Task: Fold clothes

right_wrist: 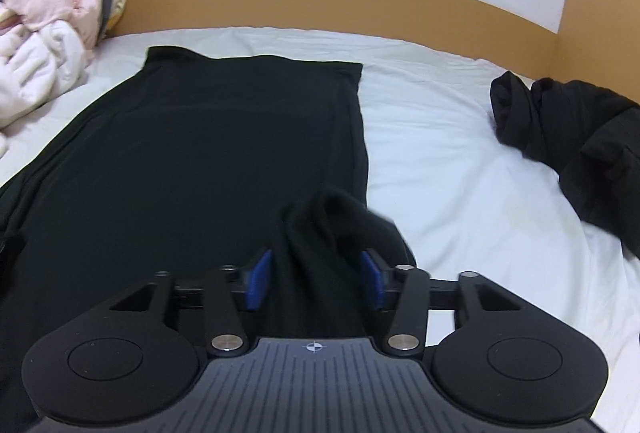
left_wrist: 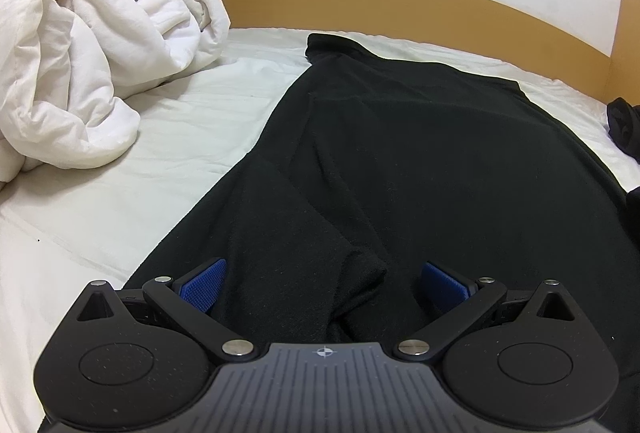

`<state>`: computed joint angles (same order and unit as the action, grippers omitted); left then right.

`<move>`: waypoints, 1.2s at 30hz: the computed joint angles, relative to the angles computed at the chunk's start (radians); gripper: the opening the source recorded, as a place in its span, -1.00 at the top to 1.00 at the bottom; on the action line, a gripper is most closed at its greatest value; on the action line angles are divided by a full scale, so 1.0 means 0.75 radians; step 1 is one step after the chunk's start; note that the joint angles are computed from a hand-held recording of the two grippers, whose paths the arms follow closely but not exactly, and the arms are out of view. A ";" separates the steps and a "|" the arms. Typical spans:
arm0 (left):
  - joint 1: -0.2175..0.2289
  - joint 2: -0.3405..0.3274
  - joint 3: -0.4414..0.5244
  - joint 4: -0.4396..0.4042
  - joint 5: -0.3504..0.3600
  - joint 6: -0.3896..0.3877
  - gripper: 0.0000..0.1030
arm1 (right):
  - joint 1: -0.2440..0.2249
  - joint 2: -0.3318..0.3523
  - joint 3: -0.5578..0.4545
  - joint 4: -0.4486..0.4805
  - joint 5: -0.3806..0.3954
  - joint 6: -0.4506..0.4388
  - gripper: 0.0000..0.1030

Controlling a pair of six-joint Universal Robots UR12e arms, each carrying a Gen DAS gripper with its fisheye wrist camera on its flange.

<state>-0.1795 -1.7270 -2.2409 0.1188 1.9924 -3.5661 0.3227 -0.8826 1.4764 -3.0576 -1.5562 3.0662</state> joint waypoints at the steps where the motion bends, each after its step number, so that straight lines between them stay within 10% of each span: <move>1: 0.001 0.000 -0.001 0.004 -0.003 -0.002 -0.99 | -0.006 -0.017 0.036 -0.026 0.001 -0.002 -0.17; 21: 0.010 0.017 -0.041 0.083 -0.044 -0.046 -0.99 | -0.040 -0.127 0.223 0.112 -0.045 -0.076 -0.33; 23: 0.013 0.018 -0.042 0.087 -0.050 -0.051 -0.99 | -0.048 -0.136 0.236 0.140 -0.015 -0.063 -0.14; 26: 0.015 0.020 -0.047 0.098 -0.057 -0.058 -0.99 | -0.060 -0.132 0.240 0.112 0.078 -0.019 0.90; 36: 0.015 0.033 -0.064 0.109 -0.065 -0.074 -0.99 | -0.070 -0.091 0.104 -0.013 0.385 0.050 0.91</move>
<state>-0.1683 -1.7021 -2.2891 0.2004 1.9439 -3.6214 0.2703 -0.9511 1.5544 -3.0676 -1.2676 3.1039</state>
